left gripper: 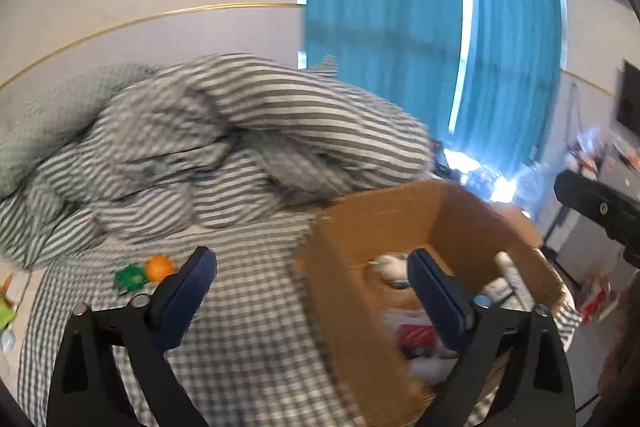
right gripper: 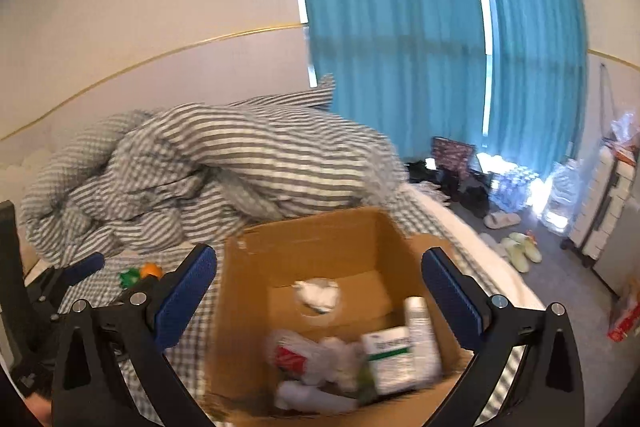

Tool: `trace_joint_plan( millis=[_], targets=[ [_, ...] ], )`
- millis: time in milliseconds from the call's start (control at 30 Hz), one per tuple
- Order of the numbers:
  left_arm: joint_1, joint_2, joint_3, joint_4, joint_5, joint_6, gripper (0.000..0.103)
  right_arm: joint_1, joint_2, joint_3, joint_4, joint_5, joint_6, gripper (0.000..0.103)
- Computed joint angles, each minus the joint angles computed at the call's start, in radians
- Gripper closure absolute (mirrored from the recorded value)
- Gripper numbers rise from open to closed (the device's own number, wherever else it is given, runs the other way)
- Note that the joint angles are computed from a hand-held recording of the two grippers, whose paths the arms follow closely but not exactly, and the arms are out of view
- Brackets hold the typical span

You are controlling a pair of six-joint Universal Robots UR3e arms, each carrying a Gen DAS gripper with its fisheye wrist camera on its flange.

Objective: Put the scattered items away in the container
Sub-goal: 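Move both grippers from the box back to the items on the bed, then grasp the green candy wrapper with the left gripper while the right grasps the blue Vinda tissue pack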

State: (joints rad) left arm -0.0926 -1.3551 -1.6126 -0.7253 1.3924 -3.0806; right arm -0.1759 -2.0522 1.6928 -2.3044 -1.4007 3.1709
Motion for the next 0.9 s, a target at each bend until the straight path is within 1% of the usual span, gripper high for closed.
trace_joint_plan(
  millis=[133,267,400,500,667,833,900],
  targets=[
    [0.255,0.139,-0.080,-0.077,-0.125,0.070,0.000,0.217,0.152,-0.069,-0.089,-0.108,0.063,0.000],
    [0.532,0.240,-0.134,-0.152,-0.242,0.178,0.000,0.391,0.307,-0.177,-0.133,-0.184,0.097,0.000],
    [0.817,0.301,-0.158,-0.252,-0.386,0.297,0.000,0.526,0.461,-0.292,-0.163,-0.240,0.109,0.000],
    [0.974,0.310,-0.159,-0.308,-0.463,0.362,0.000,0.608,0.610,-0.409,-0.171,-0.264,0.115,0.000],
    [1.128,0.327,-0.165,-0.361,-0.537,0.443,0.000,0.687,0.842,-0.605,-0.148,-0.300,0.103,0.000],
    [1.201,0.358,-0.207,-0.371,-0.579,0.506,0.000,0.721,1.141,-0.941,-0.003,-0.316,0.087,0.000],
    [1.197,0.356,-0.228,-0.343,-0.573,0.507,0.000,0.724,1.236,-1.050,0.044,-0.310,0.080,0.000]
  ],
)
